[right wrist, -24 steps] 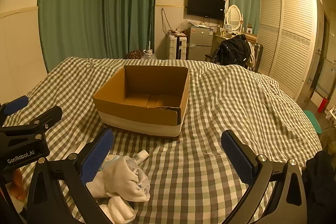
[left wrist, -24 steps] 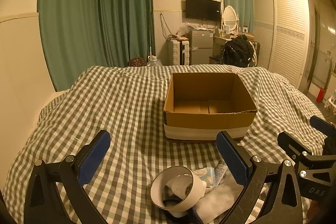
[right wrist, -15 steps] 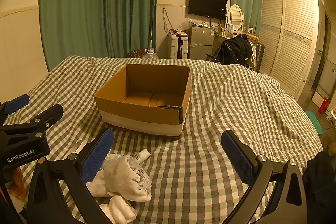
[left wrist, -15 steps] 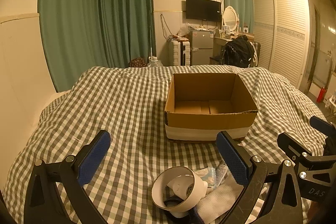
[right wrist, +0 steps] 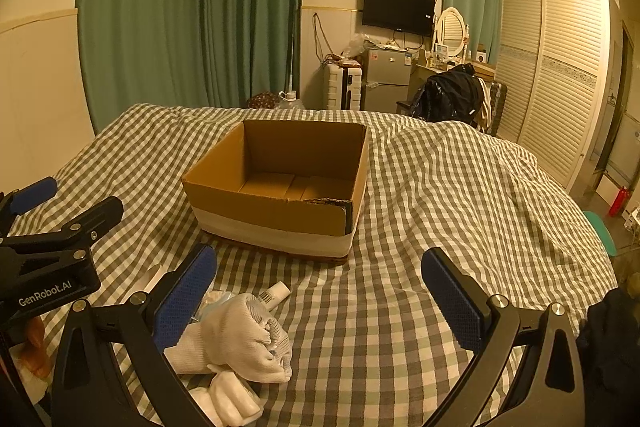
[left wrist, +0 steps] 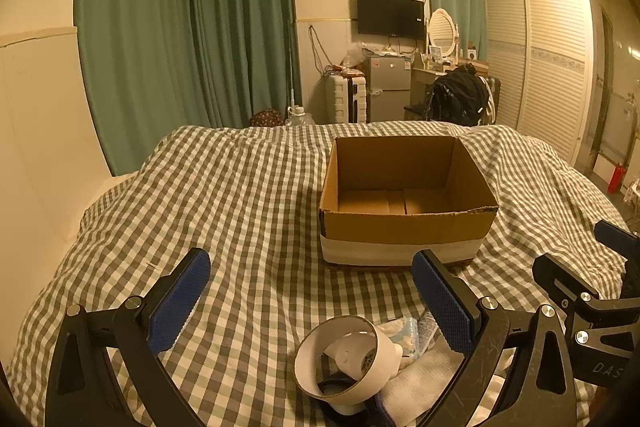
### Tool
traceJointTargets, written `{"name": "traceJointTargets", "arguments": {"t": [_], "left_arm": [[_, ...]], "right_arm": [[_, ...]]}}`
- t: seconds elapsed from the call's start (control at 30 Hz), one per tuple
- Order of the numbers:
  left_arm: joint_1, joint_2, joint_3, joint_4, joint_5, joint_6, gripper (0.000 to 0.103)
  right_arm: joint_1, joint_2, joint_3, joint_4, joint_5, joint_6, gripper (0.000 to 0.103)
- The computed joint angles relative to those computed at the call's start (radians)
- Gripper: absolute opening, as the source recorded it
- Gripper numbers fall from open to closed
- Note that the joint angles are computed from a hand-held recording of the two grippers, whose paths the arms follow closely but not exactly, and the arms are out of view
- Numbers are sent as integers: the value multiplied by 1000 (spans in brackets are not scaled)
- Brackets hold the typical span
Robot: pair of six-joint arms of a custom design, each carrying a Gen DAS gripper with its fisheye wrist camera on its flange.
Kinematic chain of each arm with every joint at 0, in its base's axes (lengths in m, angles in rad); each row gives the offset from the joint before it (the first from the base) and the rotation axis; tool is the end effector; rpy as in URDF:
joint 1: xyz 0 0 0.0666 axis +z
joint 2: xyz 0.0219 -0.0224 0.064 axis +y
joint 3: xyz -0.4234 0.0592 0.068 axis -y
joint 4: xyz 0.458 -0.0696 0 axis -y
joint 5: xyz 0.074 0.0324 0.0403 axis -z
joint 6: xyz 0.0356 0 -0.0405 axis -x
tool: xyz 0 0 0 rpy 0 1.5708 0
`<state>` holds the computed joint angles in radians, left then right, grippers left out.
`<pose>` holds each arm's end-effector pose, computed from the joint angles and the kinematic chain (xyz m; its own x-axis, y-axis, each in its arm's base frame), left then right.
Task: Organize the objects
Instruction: 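Move both tools toward the pile of items beside the box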
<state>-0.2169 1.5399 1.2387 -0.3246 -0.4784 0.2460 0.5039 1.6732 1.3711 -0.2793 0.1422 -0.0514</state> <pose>0.5890 -0.1134 0.3580 -0.5126 -0.1084 -0.8518 -0.3074 0.9494 0.0642 0.5817 0.3145 0.3484 -0.4995 -0.2174 -0.8386 -0.3491 0.9365 -0.0348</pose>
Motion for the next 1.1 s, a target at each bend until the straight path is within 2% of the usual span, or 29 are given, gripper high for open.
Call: {"name": "traceJointTargets", "arguments": {"t": [0.17,0.47,0.7,0.93,1.1], "left_arm": [[-5,11,10,-16,-35,-15,103],[1,11,5,-8,-19,-9,103],[3,11,2,-3,14,-6,103],[5,-3,-10,-13,40,7,103],[7,6,-18,-45,76,5,103]], "right_arm": [[0,0,-1,-5,-3,0,103],[1,2,-3,-6,-6,0,103],[-3,-12,-24,39,-25,-9,103],[-14,-17,-26,20,-55,-16,103],[-19,1,-7,-38,-90,-4,103]]}}
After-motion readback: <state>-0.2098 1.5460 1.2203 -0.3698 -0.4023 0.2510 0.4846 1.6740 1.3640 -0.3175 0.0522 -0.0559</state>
